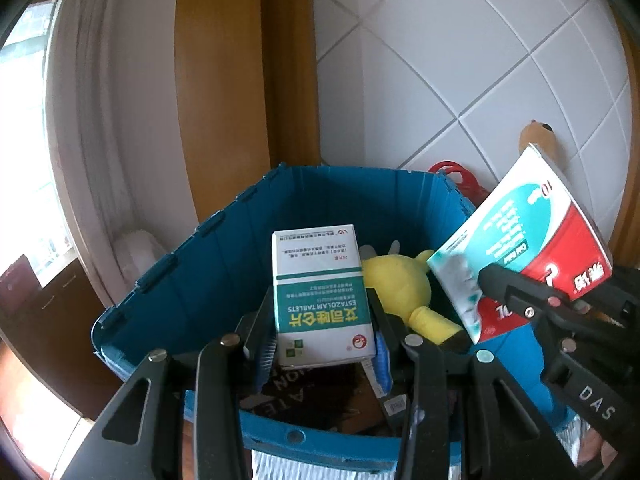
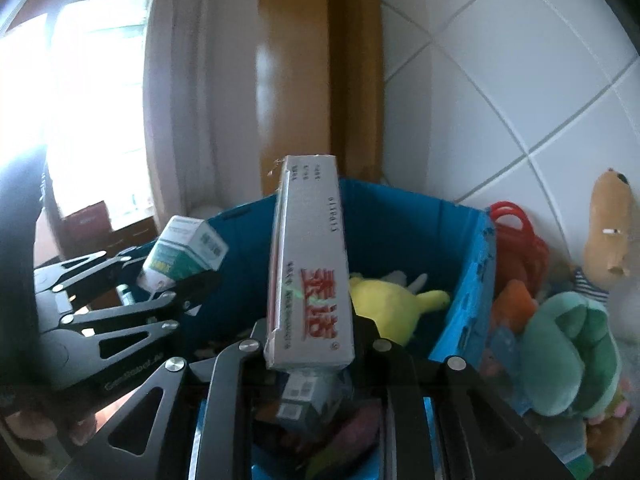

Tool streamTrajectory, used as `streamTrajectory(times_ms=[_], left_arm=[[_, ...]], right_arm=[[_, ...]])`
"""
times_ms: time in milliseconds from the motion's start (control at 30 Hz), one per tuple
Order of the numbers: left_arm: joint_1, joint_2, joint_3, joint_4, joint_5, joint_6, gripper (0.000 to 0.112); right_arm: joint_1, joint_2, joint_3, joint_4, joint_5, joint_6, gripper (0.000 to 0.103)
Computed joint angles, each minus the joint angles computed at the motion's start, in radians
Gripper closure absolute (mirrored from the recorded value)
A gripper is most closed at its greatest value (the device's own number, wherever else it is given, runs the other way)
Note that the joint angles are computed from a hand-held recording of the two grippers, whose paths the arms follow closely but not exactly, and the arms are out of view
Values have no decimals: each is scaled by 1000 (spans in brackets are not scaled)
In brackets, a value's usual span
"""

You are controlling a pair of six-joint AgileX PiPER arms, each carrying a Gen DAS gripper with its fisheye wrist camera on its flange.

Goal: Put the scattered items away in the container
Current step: 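Open both tools to drop the boxes into the crate, then withdraw both tools from the crate toward the green plush pile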

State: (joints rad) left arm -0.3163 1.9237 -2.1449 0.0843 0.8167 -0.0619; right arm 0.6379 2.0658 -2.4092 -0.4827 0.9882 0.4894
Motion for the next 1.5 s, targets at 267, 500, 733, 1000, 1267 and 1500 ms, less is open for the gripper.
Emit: streamTrajectory(times_ms=[267, 500, 733, 1000, 1267, 1500], left_arm=[[12, 7, 21, -10, -18, -5, 26], [7, 12, 25, -5, -4, -7, 25], [-2, -45, 127, 3, -42, -31, 24], [-107, -80, 150, 17, -64, -41, 24], [-341, -41, 32, 97, -39, -114, 24], [-602, 165, -267, 307, 113, -347, 14]], right_arm=[[3, 18, -16, -120, 47, 95, 1], [23, -13, 33, -152, 64, 126, 0], [34, -142, 273, -213, 12, 244, 0], [2, -383, 641, -320, -40, 438, 0], [-148, -738, 1047, -379, -45, 549, 0], [-690, -968, 1294, 170, -327, -47, 0]])
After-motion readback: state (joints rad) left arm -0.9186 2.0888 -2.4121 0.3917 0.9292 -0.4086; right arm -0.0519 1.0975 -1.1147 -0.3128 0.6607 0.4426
